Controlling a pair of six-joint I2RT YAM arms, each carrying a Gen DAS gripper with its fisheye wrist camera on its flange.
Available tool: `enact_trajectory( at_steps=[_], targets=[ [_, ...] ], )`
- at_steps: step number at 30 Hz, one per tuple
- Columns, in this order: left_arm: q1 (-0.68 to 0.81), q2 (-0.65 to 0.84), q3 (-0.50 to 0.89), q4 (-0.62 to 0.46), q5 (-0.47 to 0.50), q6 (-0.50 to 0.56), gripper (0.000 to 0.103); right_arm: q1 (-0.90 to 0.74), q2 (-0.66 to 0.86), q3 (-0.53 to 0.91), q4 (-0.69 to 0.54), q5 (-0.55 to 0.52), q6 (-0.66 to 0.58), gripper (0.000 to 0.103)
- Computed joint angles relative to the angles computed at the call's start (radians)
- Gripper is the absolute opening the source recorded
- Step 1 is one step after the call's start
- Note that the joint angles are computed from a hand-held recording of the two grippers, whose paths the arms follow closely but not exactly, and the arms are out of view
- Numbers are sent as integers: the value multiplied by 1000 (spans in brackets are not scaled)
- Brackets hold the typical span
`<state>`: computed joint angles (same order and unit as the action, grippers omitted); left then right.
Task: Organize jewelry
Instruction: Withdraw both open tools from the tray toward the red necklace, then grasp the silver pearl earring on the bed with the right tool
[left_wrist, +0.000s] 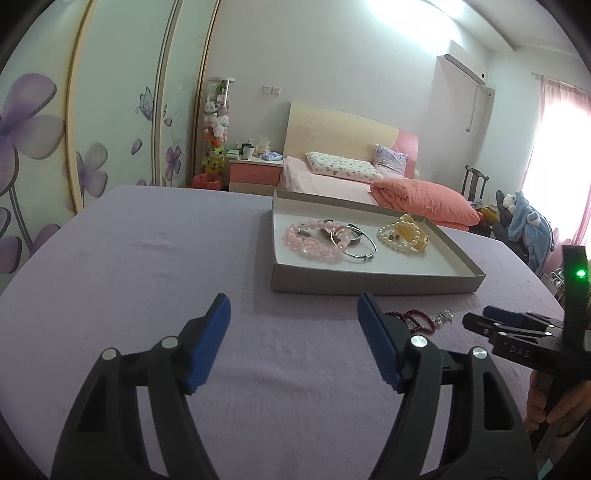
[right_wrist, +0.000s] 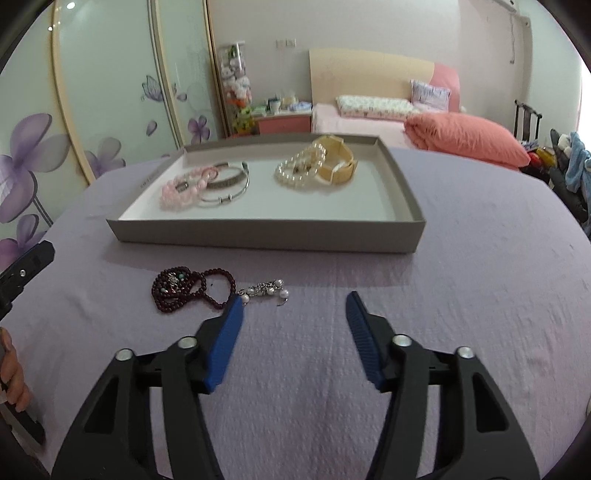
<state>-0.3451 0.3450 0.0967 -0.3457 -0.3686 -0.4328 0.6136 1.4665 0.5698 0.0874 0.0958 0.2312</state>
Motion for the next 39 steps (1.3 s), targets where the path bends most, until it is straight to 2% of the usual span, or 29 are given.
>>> enact_trajectory(
  at_steps=[4,11,12,15,22,31,35,39],
  targets=[
    [11,-8,-1,-2,7,0,70,-17,69,58,-26,-38,18,41],
    [12,3,-1,7,10,-1,70,7,118,111,-48,-31,6,37],
    [18,9,-1,14,15,3,70,15,132,127,-61,-20,-6,35],
    [3,30,0,29,4,-3,70,31,127,127,-83,4,-21,14],
    [-15,49,2,39,-7,-6,70,-12,18,28,-93,-6,-7,14],
    [-92,184,20,126,-45,-21,70,-97,-150,-106,-126,-22,0,14],
    [-115,315,42,204,-32,-22,72,-136,-216,-154,-144,-32,2,14],
    [-138,547,96,325,15,-27,74,-152,-245,-171,-153,-46,-4,14]
  ],
)
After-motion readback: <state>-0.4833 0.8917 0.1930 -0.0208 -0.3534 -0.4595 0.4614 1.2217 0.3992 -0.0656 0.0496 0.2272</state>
